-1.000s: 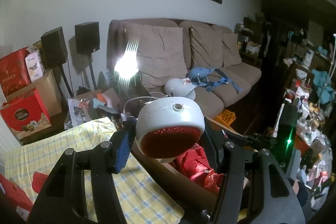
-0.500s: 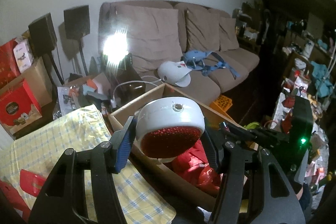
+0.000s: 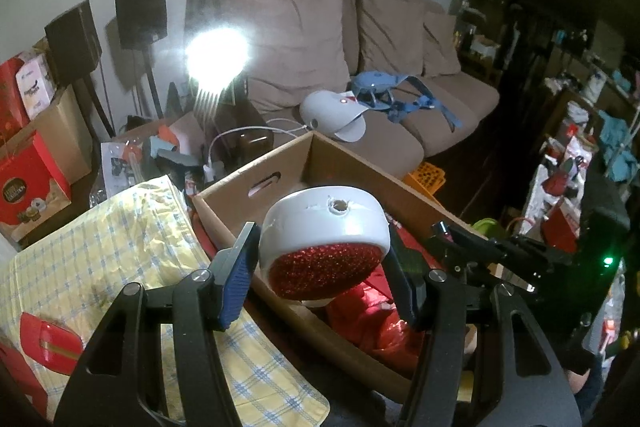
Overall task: Organize objects
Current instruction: 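Lower the lint brush into the box with the left tool while the right tool lowers the tube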
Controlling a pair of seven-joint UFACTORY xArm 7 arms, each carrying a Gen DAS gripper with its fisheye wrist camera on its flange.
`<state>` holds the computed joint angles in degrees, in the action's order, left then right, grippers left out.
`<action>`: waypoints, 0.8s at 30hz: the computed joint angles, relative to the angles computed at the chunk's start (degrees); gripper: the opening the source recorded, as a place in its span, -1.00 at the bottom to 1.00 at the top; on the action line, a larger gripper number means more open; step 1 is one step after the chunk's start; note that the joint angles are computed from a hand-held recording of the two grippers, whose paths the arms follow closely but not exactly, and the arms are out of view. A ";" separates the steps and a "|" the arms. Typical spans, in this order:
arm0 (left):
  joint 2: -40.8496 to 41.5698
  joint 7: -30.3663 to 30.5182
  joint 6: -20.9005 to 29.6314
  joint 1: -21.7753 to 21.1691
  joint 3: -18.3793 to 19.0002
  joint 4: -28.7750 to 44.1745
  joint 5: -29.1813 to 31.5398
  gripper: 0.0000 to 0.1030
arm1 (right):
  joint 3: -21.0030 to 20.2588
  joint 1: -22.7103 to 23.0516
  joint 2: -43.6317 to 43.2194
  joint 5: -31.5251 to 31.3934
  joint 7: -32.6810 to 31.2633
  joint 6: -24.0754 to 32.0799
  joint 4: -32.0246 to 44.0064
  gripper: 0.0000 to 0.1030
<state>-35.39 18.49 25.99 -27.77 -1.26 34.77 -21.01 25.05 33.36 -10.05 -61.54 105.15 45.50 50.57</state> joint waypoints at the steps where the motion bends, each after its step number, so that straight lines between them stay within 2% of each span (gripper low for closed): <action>1: 0.23 0.03 0.07 -0.03 -0.04 0.06 0.08 0.10 | 0.00 0.03 0.01 0.07 0.02 0.00 -0.03 -0.69; 16: 3.02 -1.42 -0.42 0.78 -1.70 1.26 1.28 0.10 | -0.76 -0.83 -1.17 2.00 -0.16 -2.58 -1.93 -0.69; 24: 4.29 -1.47 -1.19 0.92 -1.18 1.42 1.54 0.10 | -0.20 -2.20 -2.01 3.38 0.00 -3.21 -3.32 -0.69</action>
<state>-31.10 17.02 24.80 -26.85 -2.44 36.19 -19.46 24.86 31.16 -12.06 -58.16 105.15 42.30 47.24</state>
